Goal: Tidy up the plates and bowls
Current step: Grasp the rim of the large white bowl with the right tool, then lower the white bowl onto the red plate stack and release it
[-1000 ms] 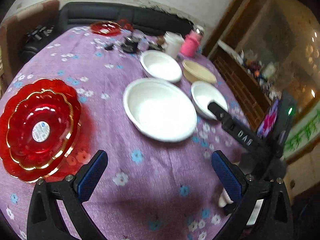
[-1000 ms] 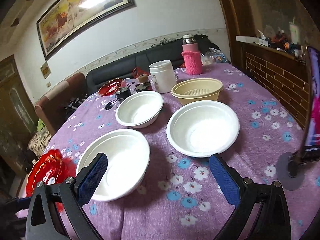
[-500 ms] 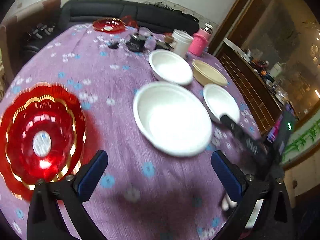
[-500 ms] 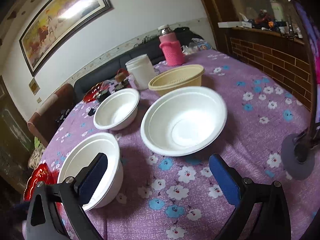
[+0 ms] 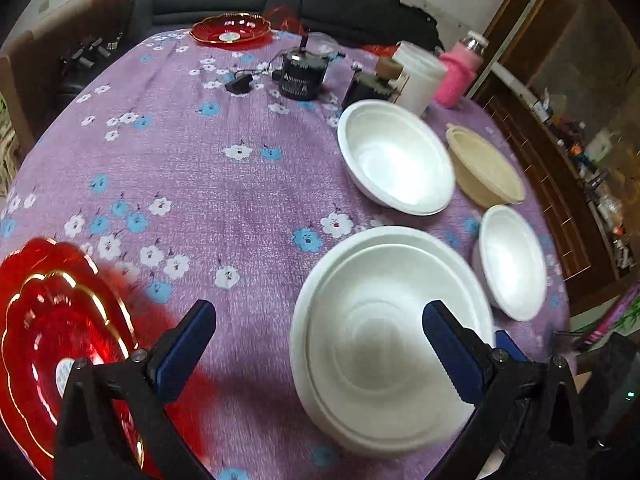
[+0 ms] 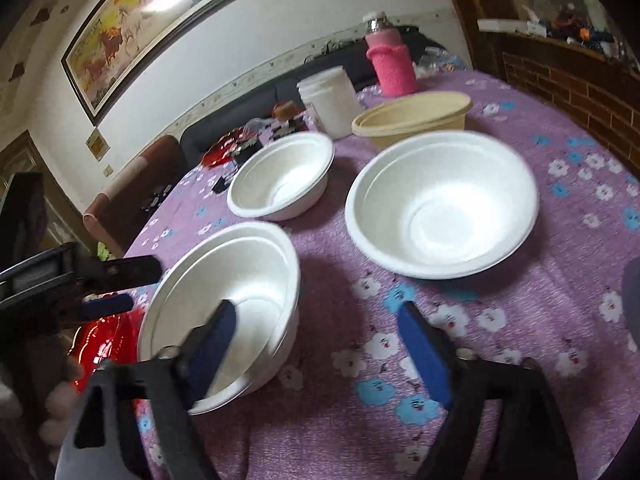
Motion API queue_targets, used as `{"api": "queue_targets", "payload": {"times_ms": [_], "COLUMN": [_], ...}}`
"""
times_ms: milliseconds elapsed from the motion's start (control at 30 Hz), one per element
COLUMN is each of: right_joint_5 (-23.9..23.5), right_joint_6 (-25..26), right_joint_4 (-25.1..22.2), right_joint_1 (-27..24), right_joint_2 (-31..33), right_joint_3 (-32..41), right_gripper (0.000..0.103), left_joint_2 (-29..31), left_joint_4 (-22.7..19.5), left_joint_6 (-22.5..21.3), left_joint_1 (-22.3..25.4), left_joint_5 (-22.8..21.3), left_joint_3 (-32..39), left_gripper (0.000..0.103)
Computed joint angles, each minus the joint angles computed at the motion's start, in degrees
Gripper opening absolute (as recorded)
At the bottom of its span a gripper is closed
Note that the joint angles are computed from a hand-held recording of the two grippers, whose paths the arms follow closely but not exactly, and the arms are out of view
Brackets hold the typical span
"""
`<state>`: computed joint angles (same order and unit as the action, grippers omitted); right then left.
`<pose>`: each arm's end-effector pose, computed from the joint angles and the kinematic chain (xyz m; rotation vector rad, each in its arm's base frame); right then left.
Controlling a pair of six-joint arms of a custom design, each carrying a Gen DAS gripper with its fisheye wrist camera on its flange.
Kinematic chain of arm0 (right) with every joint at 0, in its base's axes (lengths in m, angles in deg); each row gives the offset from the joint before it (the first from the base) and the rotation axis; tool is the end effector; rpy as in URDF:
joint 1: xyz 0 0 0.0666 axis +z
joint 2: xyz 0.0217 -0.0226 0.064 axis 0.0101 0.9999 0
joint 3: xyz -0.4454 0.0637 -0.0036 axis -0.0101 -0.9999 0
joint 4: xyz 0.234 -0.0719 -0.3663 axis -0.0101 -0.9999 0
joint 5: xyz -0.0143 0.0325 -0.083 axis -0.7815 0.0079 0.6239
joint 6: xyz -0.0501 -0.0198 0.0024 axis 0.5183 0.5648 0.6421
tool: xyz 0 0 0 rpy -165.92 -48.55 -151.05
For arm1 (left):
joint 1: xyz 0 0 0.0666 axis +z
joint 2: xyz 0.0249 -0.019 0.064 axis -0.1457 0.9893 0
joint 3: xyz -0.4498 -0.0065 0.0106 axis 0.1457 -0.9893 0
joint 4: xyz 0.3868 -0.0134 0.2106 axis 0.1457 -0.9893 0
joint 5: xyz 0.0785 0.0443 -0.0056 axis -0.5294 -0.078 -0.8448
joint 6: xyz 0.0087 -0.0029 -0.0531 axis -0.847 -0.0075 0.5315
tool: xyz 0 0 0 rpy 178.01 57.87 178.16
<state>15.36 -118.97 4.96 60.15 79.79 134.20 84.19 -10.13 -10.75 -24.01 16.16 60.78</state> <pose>0.2305 0.3378 0.4560 0.8634 2.0445 0.1734 0.4428 -0.1388 0.5197 0.8434 2.5376 -0.5363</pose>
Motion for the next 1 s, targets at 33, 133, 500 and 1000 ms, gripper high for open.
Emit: {"api": "queue_targets", "payload": {"times_ms": [33,133,500,1000], "right_joint_5": [-0.9,-3.12,-6.92,-4.43], "right_joint_6": [0.89,3.02,9.33,13.39], "right_joint_4": [1.89,5.57,12.66,16.37], "right_joint_1": [-0.33,-1.3,-2.96,-0.94], "right_joint_2": [-0.36,-0.93,-1.41,-1.17], "right_joint_3": [-0.63,-1.77,-3.33,-2.54], "right_gripper": [0.075,0.067,0.025,0.022], "left_joint_2": [0.53,1.53,2.09,-4.22], "left_joint_4": [-0.36,-1.03,-4.12,-1.46], "left_joint_6": [-0.17,-0.56,-0.51,-0.21], "left_joint_1": [-0.39,-1.28,-3.18,-0.76], "left_joint_5": [0.02,-0.79,-0.26,0.26], "left_joint_3": [-0.03,-0.42,-1.51,-4.62], "left_gripper": [0.102,0.101,0.042,0.042]}}
